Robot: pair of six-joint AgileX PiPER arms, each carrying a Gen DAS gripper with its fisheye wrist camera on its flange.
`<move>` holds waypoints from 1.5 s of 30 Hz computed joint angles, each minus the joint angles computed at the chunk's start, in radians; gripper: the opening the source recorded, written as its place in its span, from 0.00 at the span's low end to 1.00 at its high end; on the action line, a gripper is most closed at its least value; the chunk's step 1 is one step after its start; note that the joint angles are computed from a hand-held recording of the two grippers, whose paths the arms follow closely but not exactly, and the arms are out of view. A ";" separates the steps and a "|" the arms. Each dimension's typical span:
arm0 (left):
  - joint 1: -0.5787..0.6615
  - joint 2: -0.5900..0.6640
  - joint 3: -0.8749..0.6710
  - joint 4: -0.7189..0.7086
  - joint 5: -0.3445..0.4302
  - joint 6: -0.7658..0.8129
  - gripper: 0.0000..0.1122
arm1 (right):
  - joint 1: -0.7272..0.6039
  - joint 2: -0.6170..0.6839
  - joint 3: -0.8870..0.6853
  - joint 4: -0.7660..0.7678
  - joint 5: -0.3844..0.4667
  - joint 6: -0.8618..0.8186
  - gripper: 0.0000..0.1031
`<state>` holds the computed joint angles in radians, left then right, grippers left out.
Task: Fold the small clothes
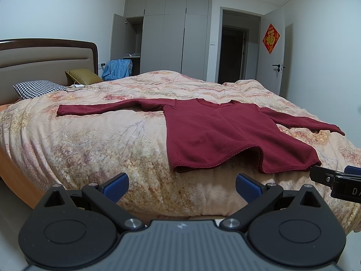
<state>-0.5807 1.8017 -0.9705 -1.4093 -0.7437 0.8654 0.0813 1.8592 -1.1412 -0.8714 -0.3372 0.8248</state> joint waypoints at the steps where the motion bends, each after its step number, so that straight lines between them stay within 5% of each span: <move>1: 0.000 0.000 0.000 -0.001 0.000 0.001 0.92 | 0.000 0.000 0.000 -0.001 0.000 0.001 1.00; 45: 0.000 0.000 -0.001 -0.004 0.002 0.003 0.92 | -0.001 -0.002 0.000 -0.010 -0.002 0.012 1.00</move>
